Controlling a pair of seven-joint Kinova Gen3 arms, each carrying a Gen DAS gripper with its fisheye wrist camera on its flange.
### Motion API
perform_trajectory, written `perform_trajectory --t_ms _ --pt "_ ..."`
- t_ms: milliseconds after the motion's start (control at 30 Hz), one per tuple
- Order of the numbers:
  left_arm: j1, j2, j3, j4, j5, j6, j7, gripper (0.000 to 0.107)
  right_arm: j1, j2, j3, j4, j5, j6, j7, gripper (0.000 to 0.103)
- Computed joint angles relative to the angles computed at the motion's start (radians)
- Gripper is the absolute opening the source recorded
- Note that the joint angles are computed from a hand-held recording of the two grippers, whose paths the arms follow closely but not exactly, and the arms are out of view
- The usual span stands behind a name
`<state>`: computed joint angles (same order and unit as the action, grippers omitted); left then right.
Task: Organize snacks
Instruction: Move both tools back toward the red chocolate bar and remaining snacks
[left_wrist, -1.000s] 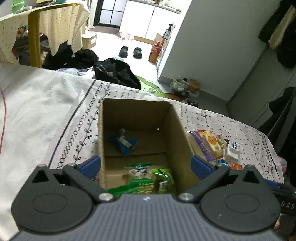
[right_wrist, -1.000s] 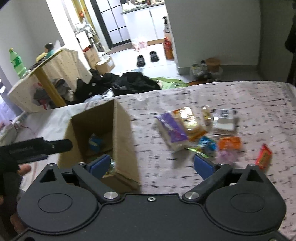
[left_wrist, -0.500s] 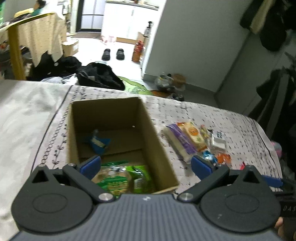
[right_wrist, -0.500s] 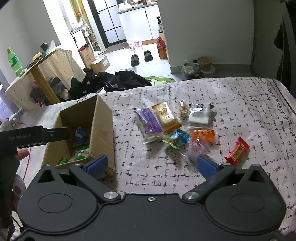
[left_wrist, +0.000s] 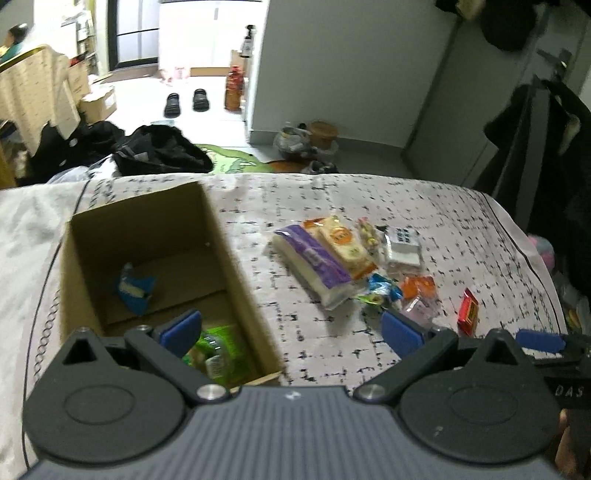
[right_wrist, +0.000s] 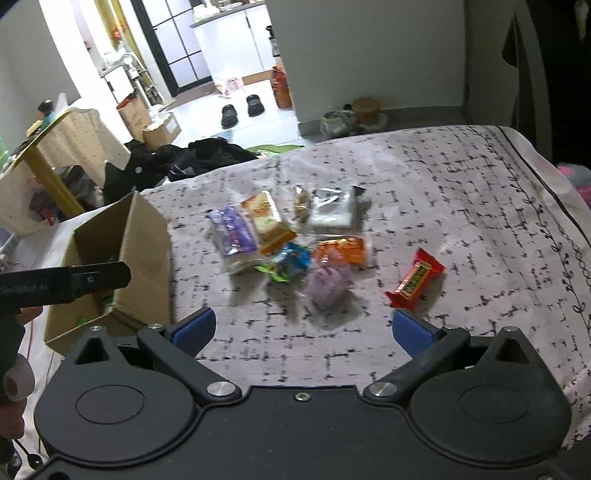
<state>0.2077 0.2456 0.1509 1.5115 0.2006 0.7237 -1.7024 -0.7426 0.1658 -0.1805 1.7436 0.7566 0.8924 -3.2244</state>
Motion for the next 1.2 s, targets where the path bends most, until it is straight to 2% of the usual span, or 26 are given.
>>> perform_trajectory --t_ms 67,200,600,733,833,900,967,1200 --pt "0.014 0.014 0.005 -0.018 -0.011 0.012 0.001 0.103 0.024 -0.012 0.001 0.012 -0.038 -0.031 0.037 0.103" --pt "0.017 0.042 0.026 -0.05 0.015 0.031 -0.025 0.103 0.031 -0.021 0.002 0.031 -0.031 -0.037 0.033 0.102" --pt "0.073 0.123 0.042 -0.123 0.009 -0.001 -0.037 0.099 0.1 -0.032 0.021 0.078 -0.063 -0.074 0.008 0.072" --pt "0.086 0.16 0.048 -0.154 0.011 0.009 -0.048 0.089 0.119 -0.027 0.03 0.093 -0.07 -0.091 -0.01 0.063" --pt "0.1 0.186 0.05 -0.169 0.007 0.007 -0.053 0.079 0.133 -0.022 0.039 0.106 -0.08 -0.112 -0.028 0.055" --pt "0.107 0.205 0.051 -0.182 0.005 0.014 -0.052 0.067 0.144 -0.017 0.046 0.111 -0.09 -0.127 -0.029 0.05" --pt "0.108 0.226 0.057 -0.197 0.012 0.027 -0.056 0.062 0.152 -0.011 0.051 0.112 -0.099 -0.139 -0.026 0.046" --pt "0.128 0.281 0.052 -0.224 0.012 0.017 -0.041 0.05 0.174 0.015 0.076 0.105 -0.126 -0.168 0.003 0.041"
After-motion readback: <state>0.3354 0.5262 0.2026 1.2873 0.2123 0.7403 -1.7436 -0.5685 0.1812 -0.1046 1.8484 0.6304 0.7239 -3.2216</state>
